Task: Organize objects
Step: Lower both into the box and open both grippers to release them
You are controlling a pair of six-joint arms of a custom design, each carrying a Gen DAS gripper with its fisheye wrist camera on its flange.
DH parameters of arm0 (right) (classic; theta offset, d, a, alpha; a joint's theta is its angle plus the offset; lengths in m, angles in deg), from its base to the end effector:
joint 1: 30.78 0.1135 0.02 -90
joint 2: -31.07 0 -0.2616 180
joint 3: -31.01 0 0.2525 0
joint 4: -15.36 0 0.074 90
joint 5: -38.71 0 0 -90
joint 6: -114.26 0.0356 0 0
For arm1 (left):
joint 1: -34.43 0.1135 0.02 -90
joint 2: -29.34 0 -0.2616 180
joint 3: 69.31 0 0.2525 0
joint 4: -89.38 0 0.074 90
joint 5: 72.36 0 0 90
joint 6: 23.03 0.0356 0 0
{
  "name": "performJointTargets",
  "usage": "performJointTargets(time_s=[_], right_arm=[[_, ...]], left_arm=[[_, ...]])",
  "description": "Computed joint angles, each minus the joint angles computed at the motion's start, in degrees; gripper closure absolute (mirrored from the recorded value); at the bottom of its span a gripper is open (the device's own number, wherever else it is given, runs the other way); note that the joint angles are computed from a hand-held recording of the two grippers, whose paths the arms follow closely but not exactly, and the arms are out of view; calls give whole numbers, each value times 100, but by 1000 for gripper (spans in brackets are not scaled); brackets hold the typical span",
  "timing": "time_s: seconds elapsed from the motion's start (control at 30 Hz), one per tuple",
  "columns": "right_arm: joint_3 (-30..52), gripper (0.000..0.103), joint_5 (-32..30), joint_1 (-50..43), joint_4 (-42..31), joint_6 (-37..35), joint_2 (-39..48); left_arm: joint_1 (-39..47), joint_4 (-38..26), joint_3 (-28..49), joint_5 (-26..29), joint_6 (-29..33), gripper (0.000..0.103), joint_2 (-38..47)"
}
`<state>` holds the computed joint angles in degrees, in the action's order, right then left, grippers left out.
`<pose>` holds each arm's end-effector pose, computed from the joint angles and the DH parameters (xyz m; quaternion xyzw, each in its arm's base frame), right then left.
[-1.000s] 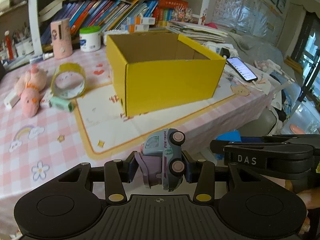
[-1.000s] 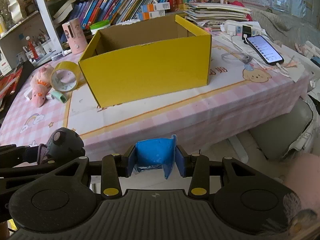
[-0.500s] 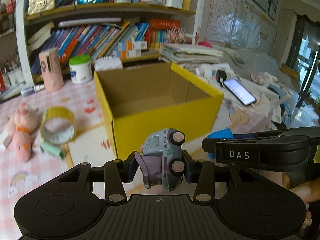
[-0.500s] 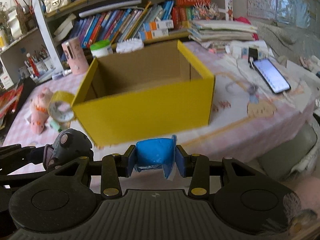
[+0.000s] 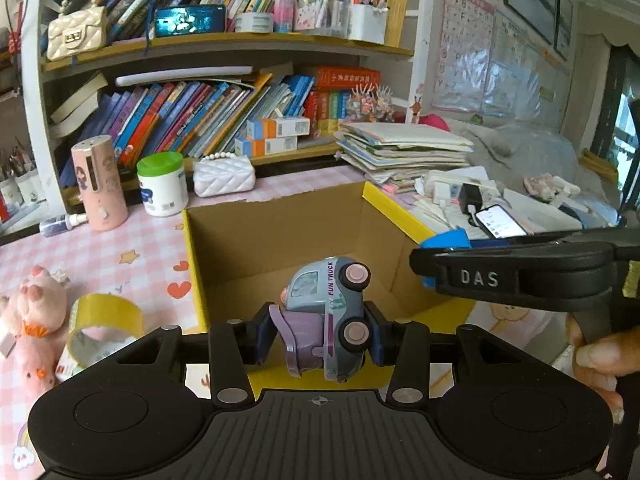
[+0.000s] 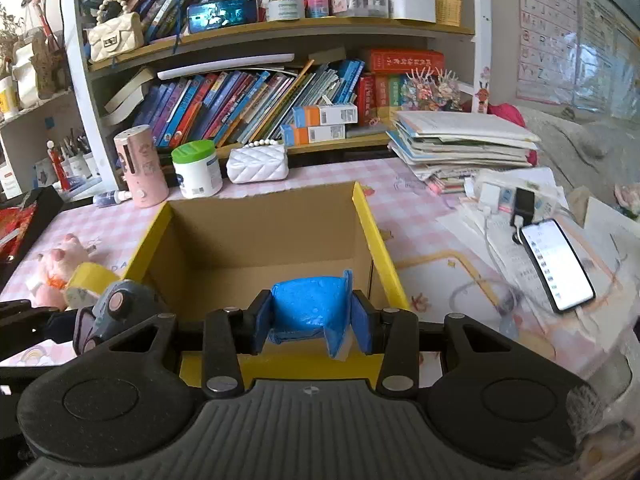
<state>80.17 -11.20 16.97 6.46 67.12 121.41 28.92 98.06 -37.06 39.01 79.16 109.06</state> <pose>0.2029 0.1893 0.1312 0.0792 0.8872 0.0014 0.4546 0.2252 -0.0348 0.1177 0.2155 0.8633 -0.1422 0.4337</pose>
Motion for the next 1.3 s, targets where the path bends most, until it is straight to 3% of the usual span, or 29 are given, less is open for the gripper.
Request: performJointTargets(time_s=[0.17, 0.37, 0.67, 0.87, 1.07, 1.17, 1.3], right_arm=[[151, 64, -517, -662, 717, -978, 430], [820, 64, -1376, -1331, 1028, -1974, 1331], [2250, 64, -2327, -1835, 184, -3471, 2593], [2852, 64, -2633, -1927, -699, -3612, 2904], [2918, 64, -2744, -1967, -844, -3555, 2925], [2865, 62, -2751, -1976, -782, -3518, 2887], [2525, 50, -2674, -1939, -326, -3508, 2685]], left_arm=[[-521, 189, 570, -725, -70, 59, 884], [-922, -151, 1486, -1319, -177, 60, 1896], [-1097, -607, 2286, -1666, -271, 60, 2847], [-1135, -795, 2514, -1697, -378, 60, 3081], [-1164, -740, 2513, -1729, -484, 59, 3121], [-1181, -561, 2379, -1786, -504, 54, 3044], [-1158, -244, 2005, -1740, -484, 40, 2711]])
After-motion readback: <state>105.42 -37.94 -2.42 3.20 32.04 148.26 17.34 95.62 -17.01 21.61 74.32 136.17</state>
